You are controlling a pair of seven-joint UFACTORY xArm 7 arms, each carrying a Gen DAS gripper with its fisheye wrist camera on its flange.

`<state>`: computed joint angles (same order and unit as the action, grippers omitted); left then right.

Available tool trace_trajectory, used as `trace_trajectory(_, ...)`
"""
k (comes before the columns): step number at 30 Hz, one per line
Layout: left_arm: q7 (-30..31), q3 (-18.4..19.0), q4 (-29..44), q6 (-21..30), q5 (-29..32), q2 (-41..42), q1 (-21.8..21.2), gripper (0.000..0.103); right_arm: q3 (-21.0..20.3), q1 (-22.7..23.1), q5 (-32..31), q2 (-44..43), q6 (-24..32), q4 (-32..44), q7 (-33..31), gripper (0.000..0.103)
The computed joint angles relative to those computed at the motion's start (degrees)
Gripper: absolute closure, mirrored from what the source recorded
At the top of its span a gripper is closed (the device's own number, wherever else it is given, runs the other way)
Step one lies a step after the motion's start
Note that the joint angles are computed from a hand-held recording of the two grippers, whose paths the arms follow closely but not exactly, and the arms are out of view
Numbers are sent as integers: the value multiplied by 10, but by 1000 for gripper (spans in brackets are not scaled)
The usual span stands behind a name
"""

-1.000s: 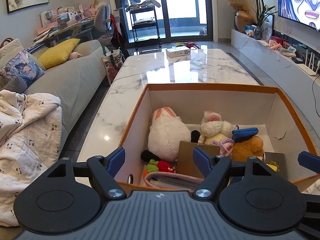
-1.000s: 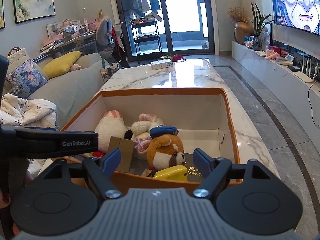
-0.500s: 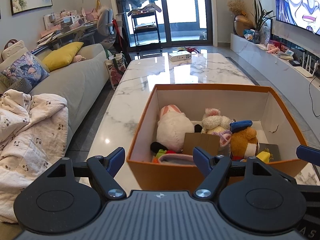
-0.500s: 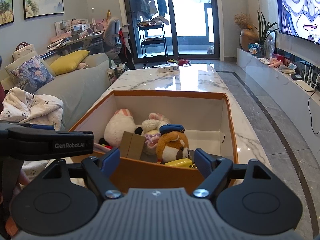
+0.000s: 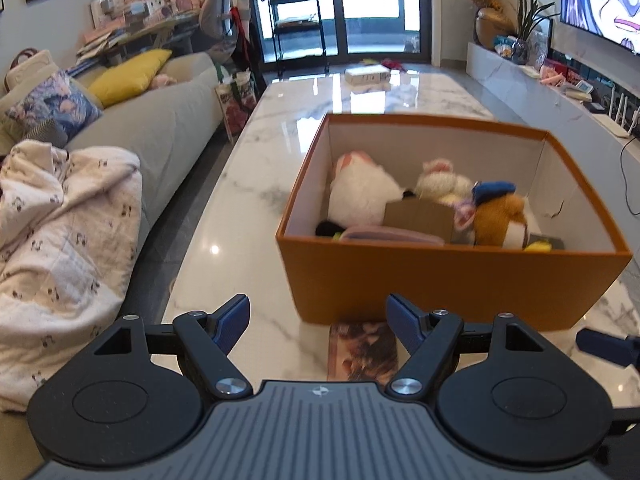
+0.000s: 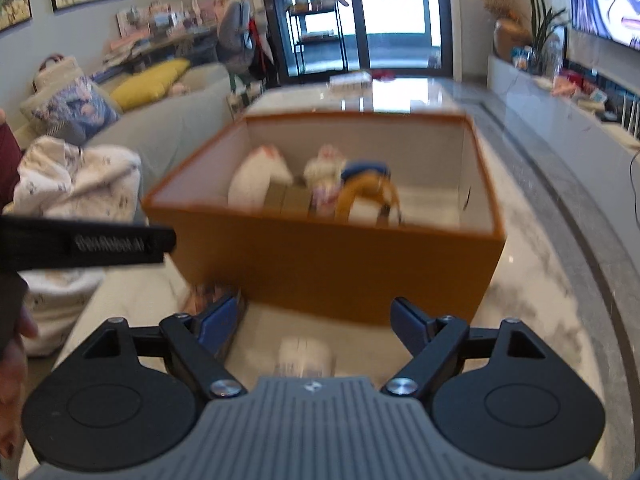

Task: Organize objects
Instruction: 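Move both tools back out of the box toward the table items, then grasp the illustrated card-game box with the left tool while the right tool grasps the white spray can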

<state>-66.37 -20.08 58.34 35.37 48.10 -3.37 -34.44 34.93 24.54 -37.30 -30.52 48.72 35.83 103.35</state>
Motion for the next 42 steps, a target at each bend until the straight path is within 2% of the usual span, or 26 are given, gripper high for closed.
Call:
trace_trajectory(9, 47, 15, -18, -13, -75, 24, 4, 15, -18, 17, 9, 63, -61, -13, 25, 18)
trace_trajectory(12, 65, 20, -20, -31, -103, 28, 1, 15, -25, 21, 4, 73, -80, -17, 34, 18)
trace_trajectory(21, 98, 26, 0, -45, -129, 63, -17, 15, -40, 34, -18, 101, -91, -17, 40, 17)
trace_trajectory(26, 103, 35, 12, -30, -118, 81, -31, 15, -40, 43, -27, 103, -83, -17, 37, 14)
trace_trajectory(38, 129, 45, -5, -59, -174, 89, -34, 15, -42, 62, -43, 120, -34, -1, 41, 14)
trace_trajectory(42, 108, 47, -15, -67, -148, 83, -38, 14, -43, 73, -49, 133, -7, 7, 33, 13)
